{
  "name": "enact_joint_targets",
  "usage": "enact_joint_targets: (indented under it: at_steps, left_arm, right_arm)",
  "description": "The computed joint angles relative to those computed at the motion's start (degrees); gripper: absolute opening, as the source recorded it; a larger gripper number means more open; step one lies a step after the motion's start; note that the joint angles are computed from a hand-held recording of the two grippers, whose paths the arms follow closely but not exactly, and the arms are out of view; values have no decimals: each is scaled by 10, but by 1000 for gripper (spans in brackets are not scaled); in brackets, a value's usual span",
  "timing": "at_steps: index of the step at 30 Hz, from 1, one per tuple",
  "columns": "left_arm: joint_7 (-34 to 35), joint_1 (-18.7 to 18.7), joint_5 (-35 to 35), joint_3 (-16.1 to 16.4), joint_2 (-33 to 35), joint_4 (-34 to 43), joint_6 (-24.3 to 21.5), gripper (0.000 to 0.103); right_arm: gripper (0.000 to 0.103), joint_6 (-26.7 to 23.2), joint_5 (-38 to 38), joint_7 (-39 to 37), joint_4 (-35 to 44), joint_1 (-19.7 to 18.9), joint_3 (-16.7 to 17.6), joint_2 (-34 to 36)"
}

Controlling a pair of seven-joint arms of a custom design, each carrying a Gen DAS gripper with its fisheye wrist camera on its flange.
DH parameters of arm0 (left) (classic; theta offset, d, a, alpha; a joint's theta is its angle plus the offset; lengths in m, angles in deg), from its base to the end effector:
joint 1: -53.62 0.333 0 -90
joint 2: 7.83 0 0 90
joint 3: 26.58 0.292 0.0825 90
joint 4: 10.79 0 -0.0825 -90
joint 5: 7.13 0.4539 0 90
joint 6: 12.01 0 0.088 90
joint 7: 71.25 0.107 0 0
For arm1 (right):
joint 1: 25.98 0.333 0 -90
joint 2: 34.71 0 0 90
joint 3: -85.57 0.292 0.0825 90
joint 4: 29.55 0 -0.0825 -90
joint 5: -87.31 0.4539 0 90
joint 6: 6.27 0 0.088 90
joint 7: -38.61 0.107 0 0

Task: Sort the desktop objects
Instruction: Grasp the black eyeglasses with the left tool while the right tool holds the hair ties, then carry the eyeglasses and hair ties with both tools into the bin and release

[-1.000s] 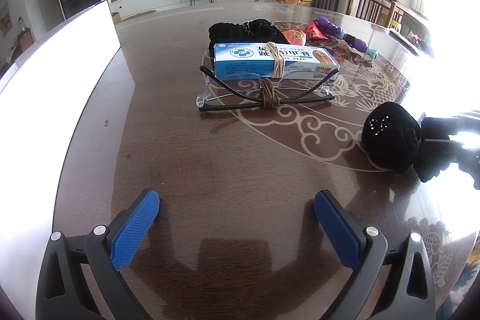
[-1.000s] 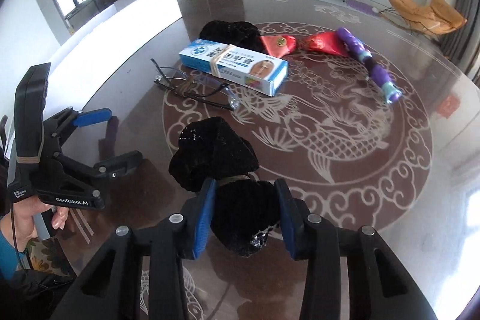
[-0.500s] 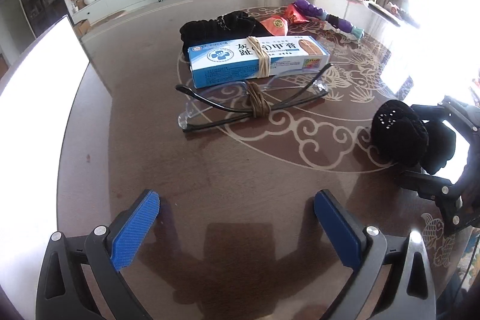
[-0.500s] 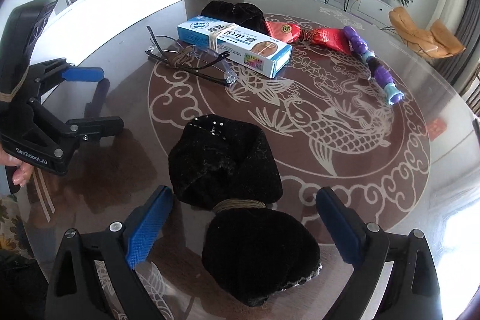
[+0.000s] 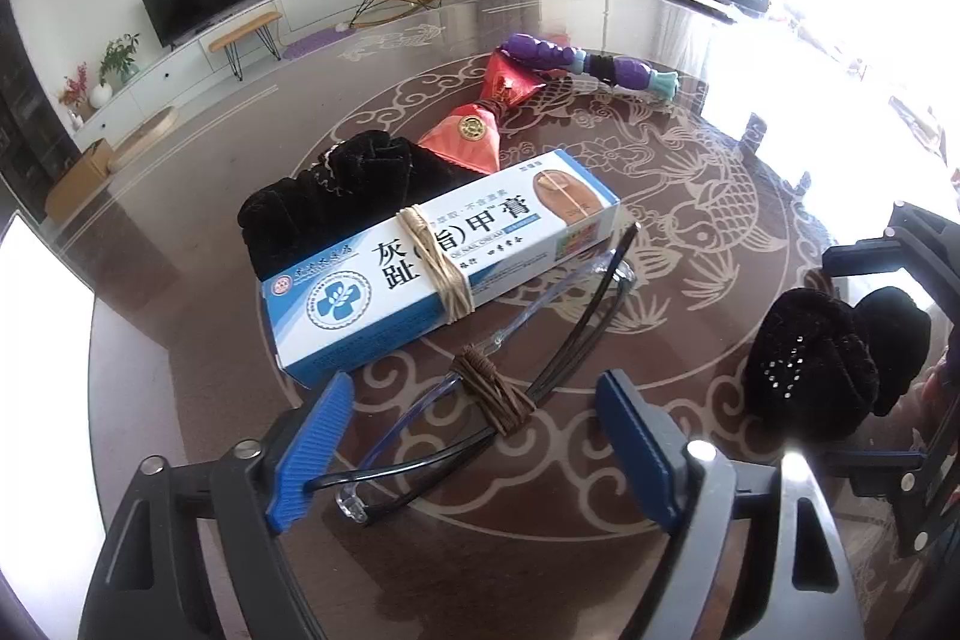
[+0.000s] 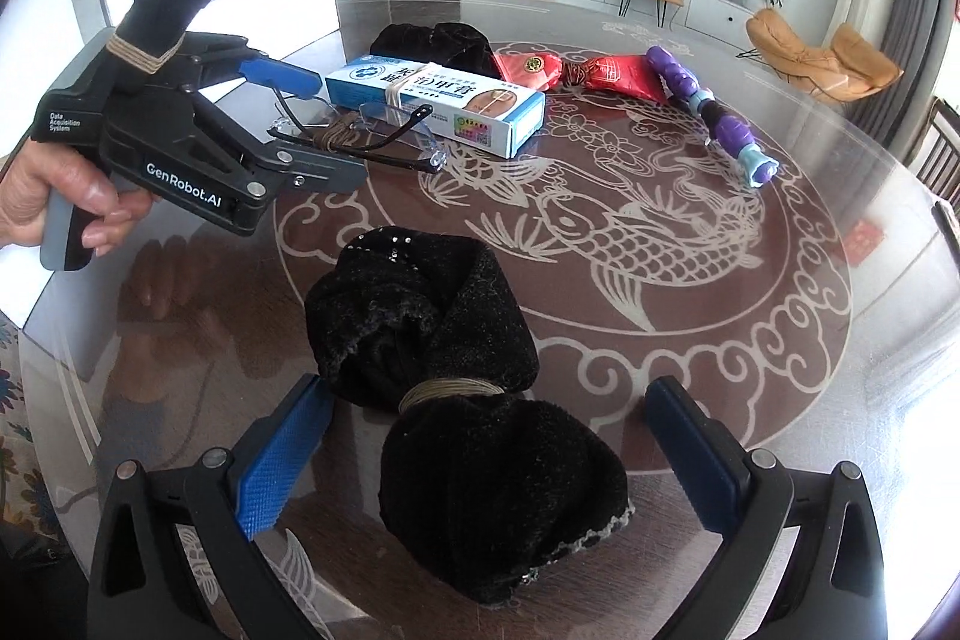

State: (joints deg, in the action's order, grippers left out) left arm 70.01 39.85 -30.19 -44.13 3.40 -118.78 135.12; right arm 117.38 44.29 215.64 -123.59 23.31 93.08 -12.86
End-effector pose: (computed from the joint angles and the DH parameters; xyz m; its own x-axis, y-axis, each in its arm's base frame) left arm 0.6061 -0.3520 0.4051 -0.8969 -0.4380 -0.0613 -0.3331 0.7600 -0.5581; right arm 0.4329 0.5958 0.3658 -0.1587 -0.9873 0.0079 -0.8059 0.1249 -0.5787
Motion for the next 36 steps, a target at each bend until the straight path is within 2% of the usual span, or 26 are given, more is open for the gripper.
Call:
enact_joint_targets:
  at_steps: [1,2,6,7,10,12,14,16,17,22,26,28,29,30,32,33,36]
  left_arm:
    - [14,8,-26,-5,-5,-1,-22,50]
    - [21,11,-42,-6,-15,-10,-30,44]
    - [67,7,-67,0,-63,-59,-43,44]
    - [65,1,-60,4,-71,-69,-34,44]
    - [24,-20,-1,10,-77,-84,23,51]
    - [2,-28,25,11,-72,-83,55,72]
    - [1,-28,19,10,-52,-54,24,71]
    - [14,-20,-16,5,-37,-28,-28,52]
    - [13,-18,-29,4,-36,-25,-38,32]
    - [-19,-18,-56,10,-77,-80,-3,29]
    - [-24,-12,-115,30,-132,-137,-4,28]
    - [-1,-15,-152,44,-164,-166,-6,28]
    - [8,-18,-169,50,-178,-178,-6,28]
    - [18,-22,-188,58,-192,-188,-8,28]
    - [33,-28,-224,75,-219,-200,-19,28]
    - [38,-30,-242,84,-234,-206,-26,28]
    - [48,-32,-293,116,-276,-216,-58,28]
  right_arm:
    - [103,0,0,0,0,0,0,0]
    - [103,0,0,0,0,0,0,0]
    - [103,0,0,0,0,0,0,1]
    - [103,0,0,0,0,0,0,1]
    - [103,0,0,0,1,0,0,1]
    - [103,0,0,0,1,1,0,1]
    - [103,0,0,0,1,1,0,1]
    - [103,0,0,0,1,1,0,0]
    - [103,0,0,0,1,1,0,1]
    - [103,0,0,0,1,1,0,1]
    - [103,1,2,-1,1,0,0,0]
    - [103,3,54,-57,10,-20,12,2]
    - [100,-3,89,-84,21,-30,17,6]
    - [93,-4,109,-96,26,-34,18,6]
    - [42,-10,119,-115,39,-32,15,8]
    - [39,-28,130,-129,58,-31,16,16]
    - [38,-82,131,-148,117,-14,8,40]
